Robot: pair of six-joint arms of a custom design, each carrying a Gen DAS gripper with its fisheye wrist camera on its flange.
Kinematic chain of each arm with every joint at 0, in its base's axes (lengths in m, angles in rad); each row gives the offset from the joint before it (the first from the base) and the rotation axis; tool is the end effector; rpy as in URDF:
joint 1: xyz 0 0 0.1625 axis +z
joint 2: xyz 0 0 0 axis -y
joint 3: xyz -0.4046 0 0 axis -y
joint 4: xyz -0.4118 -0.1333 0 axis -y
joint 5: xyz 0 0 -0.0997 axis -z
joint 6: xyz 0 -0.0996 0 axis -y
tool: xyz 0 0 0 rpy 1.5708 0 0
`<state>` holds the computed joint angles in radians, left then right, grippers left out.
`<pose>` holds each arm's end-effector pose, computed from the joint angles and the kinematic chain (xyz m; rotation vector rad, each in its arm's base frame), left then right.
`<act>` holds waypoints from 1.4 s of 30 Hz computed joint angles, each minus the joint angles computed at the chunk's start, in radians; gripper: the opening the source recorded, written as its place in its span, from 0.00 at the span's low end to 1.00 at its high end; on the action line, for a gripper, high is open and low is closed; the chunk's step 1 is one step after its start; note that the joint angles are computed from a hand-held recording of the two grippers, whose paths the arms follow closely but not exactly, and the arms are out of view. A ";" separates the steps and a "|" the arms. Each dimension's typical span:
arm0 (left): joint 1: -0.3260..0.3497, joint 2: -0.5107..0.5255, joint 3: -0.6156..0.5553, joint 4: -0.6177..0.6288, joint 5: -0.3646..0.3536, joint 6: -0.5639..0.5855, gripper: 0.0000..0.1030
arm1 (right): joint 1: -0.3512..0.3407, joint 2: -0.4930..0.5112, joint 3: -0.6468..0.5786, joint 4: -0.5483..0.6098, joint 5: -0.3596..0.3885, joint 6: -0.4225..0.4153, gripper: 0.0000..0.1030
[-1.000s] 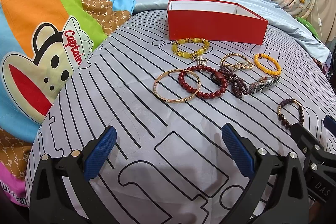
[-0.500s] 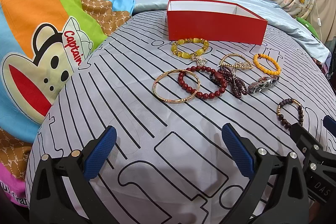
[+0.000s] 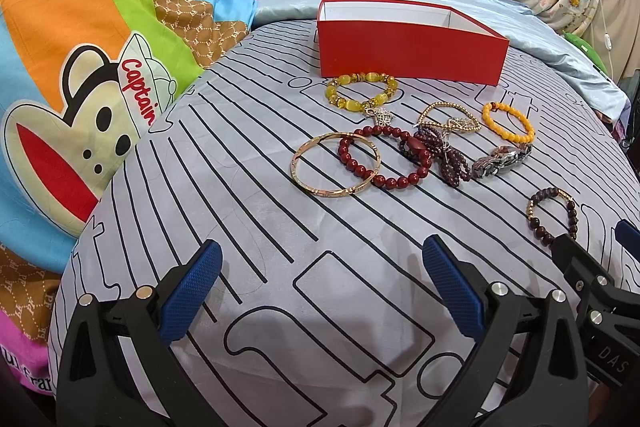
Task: Organize jewelry
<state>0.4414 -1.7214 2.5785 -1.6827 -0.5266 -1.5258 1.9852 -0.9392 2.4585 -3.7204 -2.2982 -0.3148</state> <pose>-0.1307 -0.3044 0.1468 0.0477 2.0753 -0.9403 0.2162 -0.3249 0.0765 0.5611 -2.2815 0.8034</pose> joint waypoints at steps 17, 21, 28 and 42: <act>-0.002 0.004 0.000 -0.004 -0.001 0.000 0.95 | 0.002 0.000 -0.001 0.004 -0.002 0.003 0.95; 0.000 -0.018 0.014 -0.043 -0.002 0.019 0.95 | -0.011 -0.014 0.003 0.022 0.014 0.019 0.95; 0.074 -0.172 0.039 -0.115 -0.003 0.066 0.95 | -0.022 -0.028 0.008 0.037 0.037 0.029 0.95; 0.208 -0.009 -0.012 -0.423 0.045 0.394 0.81 | -0.031 -0.039 0.004 0.076 0.054 0.050 0.95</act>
<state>0.6495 -1.7305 2.5666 -2.1061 -0.4811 -1.1315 1.9539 -0.9778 2.4620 -3.6443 -2.2443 -0.2653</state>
